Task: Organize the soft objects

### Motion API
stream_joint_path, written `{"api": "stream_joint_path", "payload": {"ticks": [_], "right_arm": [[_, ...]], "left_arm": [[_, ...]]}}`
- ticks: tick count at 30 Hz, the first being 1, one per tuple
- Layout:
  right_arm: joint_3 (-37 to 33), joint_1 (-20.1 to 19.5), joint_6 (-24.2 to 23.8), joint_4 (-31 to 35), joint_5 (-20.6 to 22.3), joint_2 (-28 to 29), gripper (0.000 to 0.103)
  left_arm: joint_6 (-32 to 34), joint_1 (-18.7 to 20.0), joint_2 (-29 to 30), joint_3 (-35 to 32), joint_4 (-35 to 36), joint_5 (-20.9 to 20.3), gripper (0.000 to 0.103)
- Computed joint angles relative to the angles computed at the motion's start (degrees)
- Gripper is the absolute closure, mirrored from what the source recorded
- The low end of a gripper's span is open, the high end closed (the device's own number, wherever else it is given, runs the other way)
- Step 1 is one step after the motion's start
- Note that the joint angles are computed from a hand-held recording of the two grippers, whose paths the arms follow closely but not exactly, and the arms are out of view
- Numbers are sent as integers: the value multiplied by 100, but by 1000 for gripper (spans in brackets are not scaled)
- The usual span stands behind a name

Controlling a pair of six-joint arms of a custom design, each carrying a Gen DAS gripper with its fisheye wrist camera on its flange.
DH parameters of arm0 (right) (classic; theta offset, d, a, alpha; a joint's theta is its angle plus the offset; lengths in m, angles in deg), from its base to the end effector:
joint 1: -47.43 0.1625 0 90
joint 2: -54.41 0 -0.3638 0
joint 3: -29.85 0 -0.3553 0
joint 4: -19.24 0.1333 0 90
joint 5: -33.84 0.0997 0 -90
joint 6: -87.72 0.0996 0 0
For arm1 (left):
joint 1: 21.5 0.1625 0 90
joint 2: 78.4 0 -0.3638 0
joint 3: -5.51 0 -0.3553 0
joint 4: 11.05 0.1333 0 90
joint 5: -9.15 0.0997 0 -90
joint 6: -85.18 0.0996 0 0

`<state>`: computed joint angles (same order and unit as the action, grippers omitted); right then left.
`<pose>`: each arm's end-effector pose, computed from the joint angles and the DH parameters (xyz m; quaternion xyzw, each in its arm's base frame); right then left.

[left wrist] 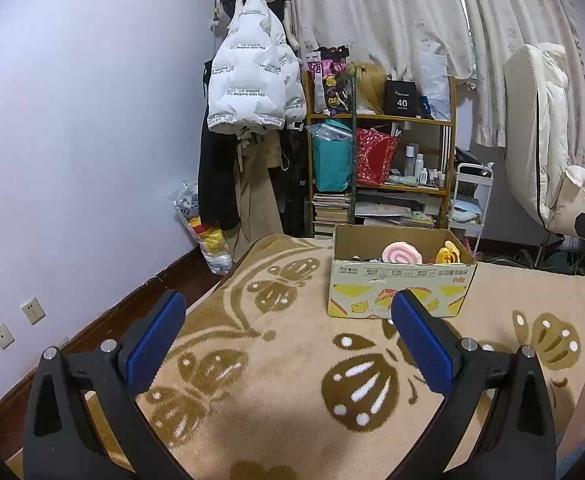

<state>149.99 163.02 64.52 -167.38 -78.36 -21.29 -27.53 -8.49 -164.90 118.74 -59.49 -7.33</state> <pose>0.2925 -0.3894 0.2885 0.2869 -0.8376 0.4351 0.1639 -0.2897 -0.3018 0.2627 0.1164 0.7341 -0.5315 0.4062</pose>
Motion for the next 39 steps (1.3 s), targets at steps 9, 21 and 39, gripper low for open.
{"api": "stream_joint_path", "payload": {"ticks": [9, 21, 39], "right_arm": [[0, -15, -56, 38, 16, -8, 0], [-12, -57, -138, 113, 43, -49, 0], [-43, -73, -147, 253, -46, -79, 0]], "left_arm": [[120, -4, 35, -8, -58, -52, 1], [186, 13, -59, 25, -178, -110, 1], [-379, -6, 86, -112, 355, -86, 1]]}}
